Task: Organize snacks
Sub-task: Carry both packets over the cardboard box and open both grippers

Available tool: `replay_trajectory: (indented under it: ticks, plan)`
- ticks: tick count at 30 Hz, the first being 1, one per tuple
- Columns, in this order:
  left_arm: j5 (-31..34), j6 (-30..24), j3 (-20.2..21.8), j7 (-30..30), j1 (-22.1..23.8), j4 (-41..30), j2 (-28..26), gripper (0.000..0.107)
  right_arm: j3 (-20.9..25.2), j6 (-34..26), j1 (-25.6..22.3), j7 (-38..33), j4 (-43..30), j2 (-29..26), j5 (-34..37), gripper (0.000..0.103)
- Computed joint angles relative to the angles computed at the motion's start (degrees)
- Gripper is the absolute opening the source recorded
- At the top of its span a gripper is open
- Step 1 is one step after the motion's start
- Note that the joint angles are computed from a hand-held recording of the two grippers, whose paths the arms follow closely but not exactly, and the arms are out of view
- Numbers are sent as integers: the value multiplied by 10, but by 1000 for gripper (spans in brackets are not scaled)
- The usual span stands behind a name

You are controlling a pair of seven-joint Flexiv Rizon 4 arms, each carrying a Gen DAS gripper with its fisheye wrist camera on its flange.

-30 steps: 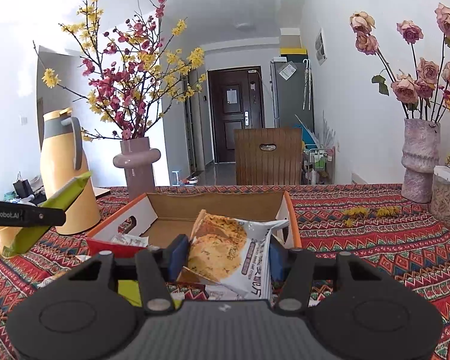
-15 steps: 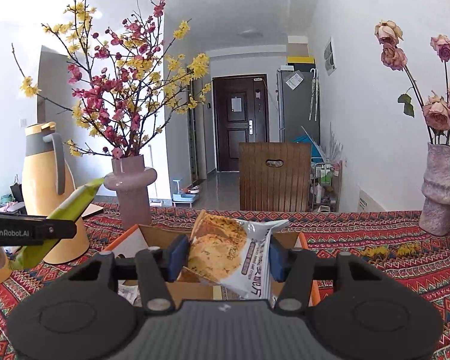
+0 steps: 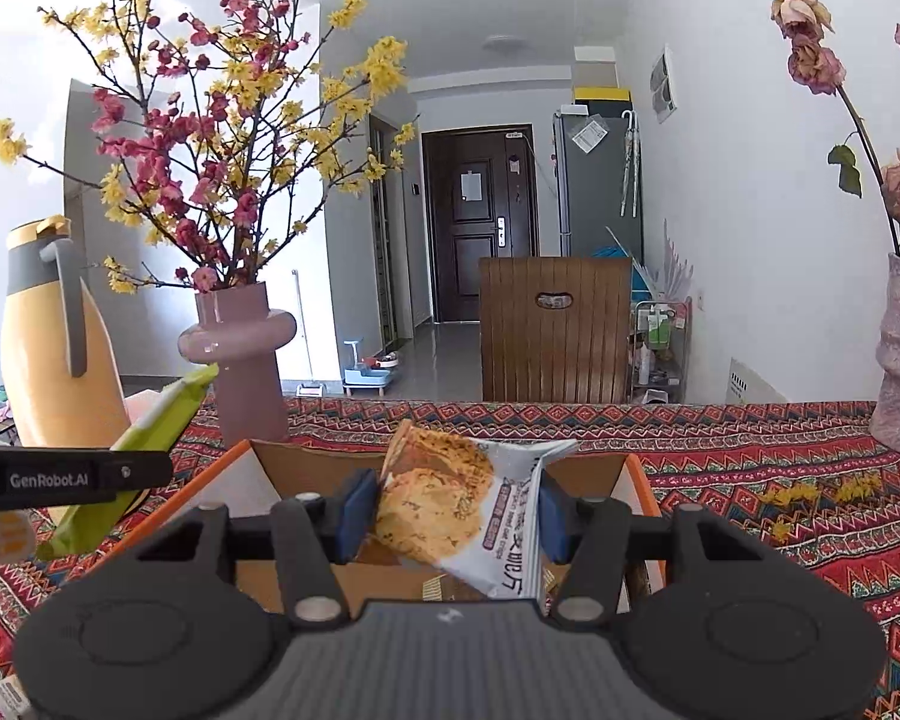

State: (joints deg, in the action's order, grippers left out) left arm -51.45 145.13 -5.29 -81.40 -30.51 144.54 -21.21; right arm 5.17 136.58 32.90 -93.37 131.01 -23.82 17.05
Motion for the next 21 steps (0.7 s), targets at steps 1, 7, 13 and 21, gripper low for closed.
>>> replay_trajectory:
  ticks: [1,7,13,21]
  plan:
    - [6,-8,0,-1,5,0,-1,40,-3,-2,4,-4,-2,-2,5,54]
    - [25,-32,6,-6,12,-1,-6,40,-10,-11,12,-13,-9,-13,13,54]
    - [39,-14,9,-13,8,1,-12,40,-14,-22,18,-13,-13,-16,22,56]
    - [31,60,8,-41,-4,13,-22,103,-5,-2,4,20,-4,-19,20,102]
